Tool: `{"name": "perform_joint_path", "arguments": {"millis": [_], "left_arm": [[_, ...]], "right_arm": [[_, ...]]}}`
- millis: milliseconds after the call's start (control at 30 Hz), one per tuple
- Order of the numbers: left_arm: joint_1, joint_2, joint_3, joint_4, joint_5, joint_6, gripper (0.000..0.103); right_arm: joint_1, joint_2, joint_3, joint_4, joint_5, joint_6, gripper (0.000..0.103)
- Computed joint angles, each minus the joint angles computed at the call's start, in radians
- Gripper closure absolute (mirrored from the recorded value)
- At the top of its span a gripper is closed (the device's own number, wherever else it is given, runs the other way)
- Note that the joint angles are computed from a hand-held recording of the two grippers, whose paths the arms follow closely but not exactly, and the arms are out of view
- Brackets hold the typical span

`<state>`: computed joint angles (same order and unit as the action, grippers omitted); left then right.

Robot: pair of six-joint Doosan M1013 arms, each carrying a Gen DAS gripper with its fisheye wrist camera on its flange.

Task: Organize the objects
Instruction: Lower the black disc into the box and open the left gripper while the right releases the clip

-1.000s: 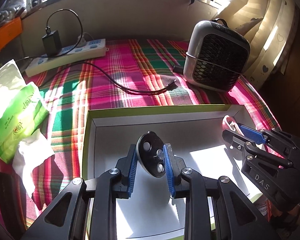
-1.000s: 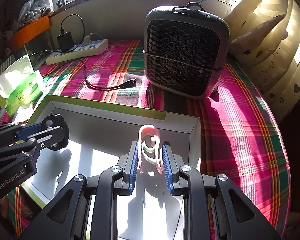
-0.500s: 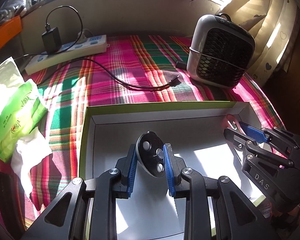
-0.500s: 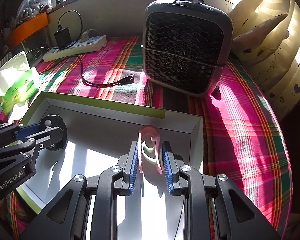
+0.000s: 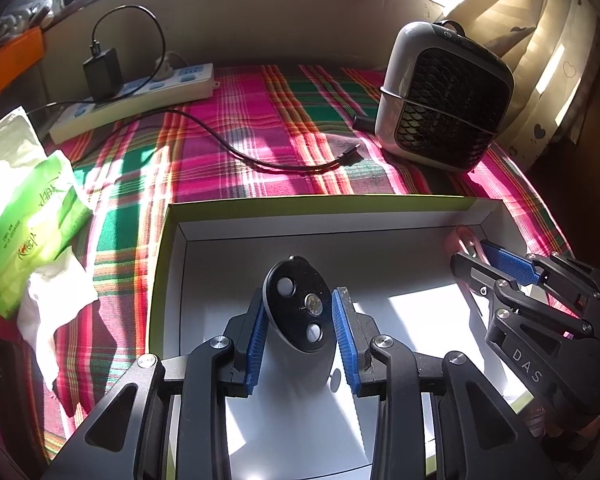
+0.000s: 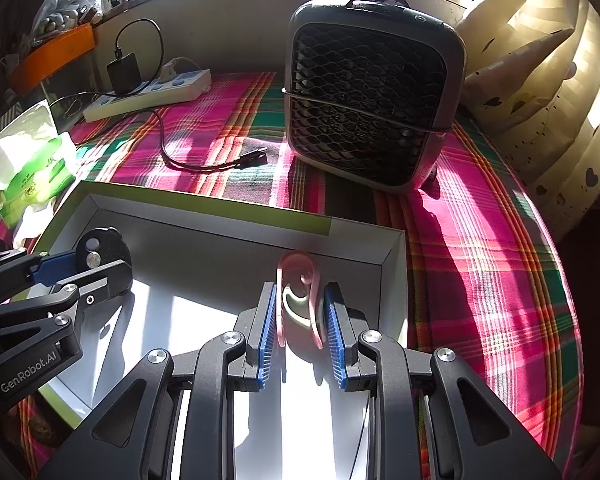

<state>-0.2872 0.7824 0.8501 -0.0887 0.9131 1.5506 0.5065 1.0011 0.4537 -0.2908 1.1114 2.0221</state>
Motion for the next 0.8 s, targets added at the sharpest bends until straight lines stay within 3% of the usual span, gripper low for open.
{"name": "perform_joint_path", "arguments": {"millis": [200,800], "left_arm": [[0.002,-0.002,0.003,-0.012,0.000,0.002,0.071],[0.005,-0.055,0.083,-0.011,-0.068,-0.021,0.065]], "right_arm": [[0.000,-0.004,0.006,0.001,-0.009,0.004,0.070],[0.009,-0.061,0.102,-0.028,-0.076,0.046,0.063]]}}
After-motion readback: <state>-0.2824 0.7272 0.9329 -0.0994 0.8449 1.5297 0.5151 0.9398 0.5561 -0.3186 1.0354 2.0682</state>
